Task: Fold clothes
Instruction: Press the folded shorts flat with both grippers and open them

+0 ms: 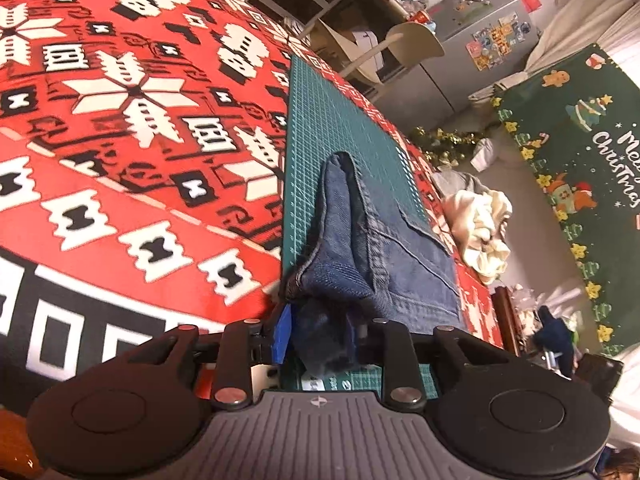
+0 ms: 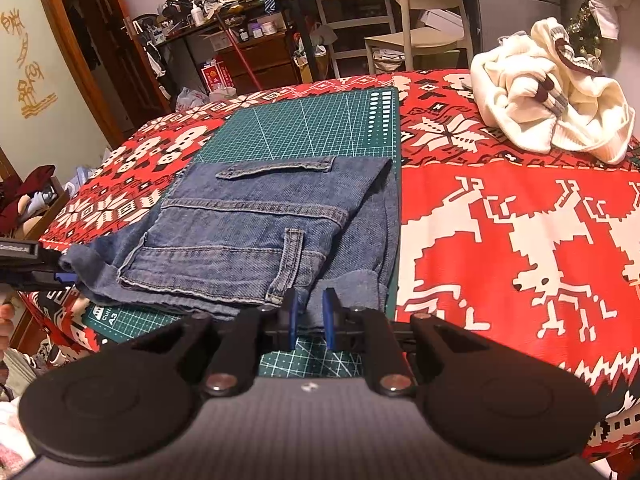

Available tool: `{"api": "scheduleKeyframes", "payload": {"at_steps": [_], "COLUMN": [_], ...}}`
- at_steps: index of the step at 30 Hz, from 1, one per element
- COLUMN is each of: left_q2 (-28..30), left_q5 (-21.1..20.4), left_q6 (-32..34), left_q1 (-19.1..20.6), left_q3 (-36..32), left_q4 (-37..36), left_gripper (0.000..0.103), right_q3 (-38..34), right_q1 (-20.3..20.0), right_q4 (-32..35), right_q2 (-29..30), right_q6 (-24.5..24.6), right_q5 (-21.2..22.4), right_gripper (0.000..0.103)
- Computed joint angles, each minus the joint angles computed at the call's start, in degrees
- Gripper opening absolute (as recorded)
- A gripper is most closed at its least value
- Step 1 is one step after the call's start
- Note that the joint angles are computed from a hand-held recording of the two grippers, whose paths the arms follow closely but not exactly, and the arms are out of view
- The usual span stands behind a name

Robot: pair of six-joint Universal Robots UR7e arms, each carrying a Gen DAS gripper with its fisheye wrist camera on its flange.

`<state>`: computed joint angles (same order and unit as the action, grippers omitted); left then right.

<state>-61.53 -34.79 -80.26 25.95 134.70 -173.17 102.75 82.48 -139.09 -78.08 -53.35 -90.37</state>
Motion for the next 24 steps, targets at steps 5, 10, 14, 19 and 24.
{"api": "scheduleKeyframes", "payload": {"at_steps": [5, 10, 14, 19, 24], "left_q2": [-1.1, -2.1, -2.4, -2.4, -2.4], "left_q5": [1.3, 1.4, 1.3, 1.3, 1.4], "left_q6": [-3.2, -5.5, -5.5, -4.9, -5.4], "left_q1": [-1.1, -1.8, -1.8, -1.7, -1.8], "left_q3": [-0.2, 0.3, -0.1, -1.3, -1.1], "left_q4": [6.6, 9.9, 11.2, 14.4, 14.2], "left_gripper": [0.01, 0.01, 0.01, 0.009, 0.01], "right_q3": [0.1, -0.1, 0.3, 0.6, 0.4], "right_q1": [-0.2, -0.3, -0.3, -0.3, -0.4], "right_q4": [-0.1, 0.2, -1.1, -5.8, -7.2], "right_q2": [0.0, 0.0, -0.2, 0.4, 1.2], "right_q6": [-0.1, 0.0, 0.1, 1.8, 0.8], "right_q5": [0.0, 0.2, 0.5, -0.6, -2.9], "right_gripper": [0.014, 0.014, 0.014, 0.014, 0.011]}}
